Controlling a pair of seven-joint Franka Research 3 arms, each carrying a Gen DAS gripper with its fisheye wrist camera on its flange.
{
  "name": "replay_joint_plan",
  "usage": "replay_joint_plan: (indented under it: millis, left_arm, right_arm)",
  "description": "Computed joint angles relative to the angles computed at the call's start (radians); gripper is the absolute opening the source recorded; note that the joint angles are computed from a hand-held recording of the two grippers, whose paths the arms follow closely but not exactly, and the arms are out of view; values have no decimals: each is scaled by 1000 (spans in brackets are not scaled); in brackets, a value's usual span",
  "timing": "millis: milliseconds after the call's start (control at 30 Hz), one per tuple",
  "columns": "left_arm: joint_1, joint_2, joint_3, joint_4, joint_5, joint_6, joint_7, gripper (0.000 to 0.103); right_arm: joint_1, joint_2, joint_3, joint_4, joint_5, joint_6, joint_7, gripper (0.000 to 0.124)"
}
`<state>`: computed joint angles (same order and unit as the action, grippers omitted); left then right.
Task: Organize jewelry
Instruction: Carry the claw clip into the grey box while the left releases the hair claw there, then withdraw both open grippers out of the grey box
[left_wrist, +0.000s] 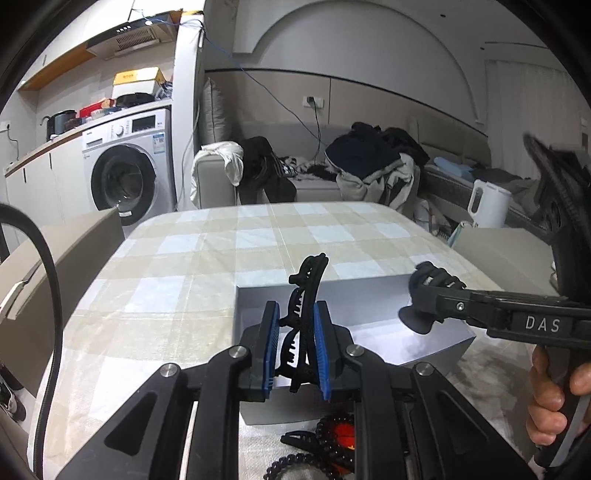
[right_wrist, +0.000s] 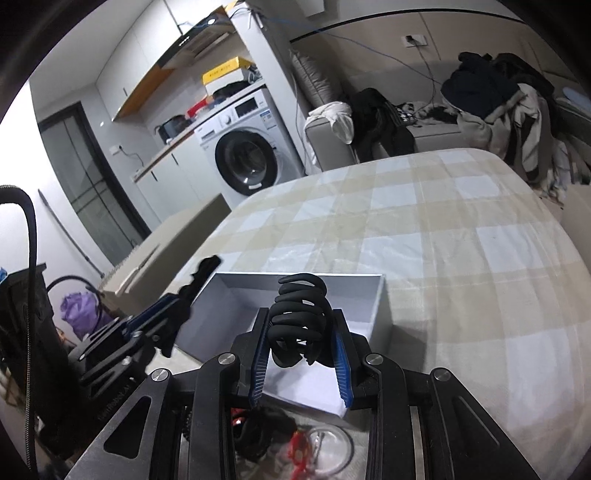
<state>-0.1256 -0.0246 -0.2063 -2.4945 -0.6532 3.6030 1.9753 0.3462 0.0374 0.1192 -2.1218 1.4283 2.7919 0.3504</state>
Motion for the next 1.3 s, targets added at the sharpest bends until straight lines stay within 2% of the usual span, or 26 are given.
replay_joint_plan:
  millis: [67, 133, 333, 433, 533, 667, 733, 833, 967, 1033, 1067, 1100, 1133, 1200, 1233, 1267, 1300]
  left_arm:
    - [0, 0, -6, 17, -45, -33, 45, 13]
    - [0, -8, -4, 2, -25, -37, 27, 14]
    - [36, -43, -58, 11, -131, -99, 123, 14]
    - [79, -56, -128, 26, -250, -120, 229, 14]
    - [121, -76, -172, 27, -289, -159, 251, 14]
    - [198, -67, -270, 49, -377, -145, 338, 14]
    - [176, -60, -248, 57, -380, -142, 341, 14]
    - [136, -60, -189, 49, -311, -154, 273, 14]
    - [92, -75, -104, 10, -115, -174, 91, 14]
    - [55, -82, -44, -11, 3, -175, -13, 14]
    - [25, -87, 1, -25, 77, -172, -77, 16]
    - [13, -93, 21, -33, 122, -174, -115, 17]
    - [8, -97, 30, -40, 156, -173, -140, 21]
    - [40, -105, -3, -48, 168, -169, -140, 32]
    - [83, -111, -58, -51, 132, -161, -109, 42]
    - [104, -120, -82, -58, 129, -154, -106, 55]
    - [108, -127, -86, -67, 146, -146, -122, 61]
  right_arm:
    - [5, 5, 4, 3, -23, 7, 29, 30]
    - [9, 8, 8, 3, -41, 10, 49, 30]
    - [12, 26, 12, 15, -143, 13, 132, 30]
    - [10, 27, 14, 16, -178, 18, 150, 30]
    - [6, 35, 13, 27, -227, 6, 184, 30]
    - [-3, 39, 13, 35, -259, -19, 225, 30]
    - [-5, 36, 14, 32, -277, -29, 241, 30]
    - [-6, 27, 16, 23, -268, -39, 221, 32]
    - [-4, 18, 16, 12, -247, -52, 189, 32]
    - [-4, 7, 16, 6, -202, -58, 138, 33]
    - [-3, -1, 15, 0, -175, -60, 110, 35]
    - [-2, -10, 13, -5, -143, -59, 81, 39]
    - [-1, -16, 10, -8, -123, -65, 61, 47]
    - [1, -35, 4, -20, -90, -70, 26, 50]
    - [4, -41, 2, -24, -84, -64, 20, 50]
    - [5, -55, -3, -34, -62, -65, -1, 54]
    - [6, -65, -7, -42, -41, -70, -21, 60]
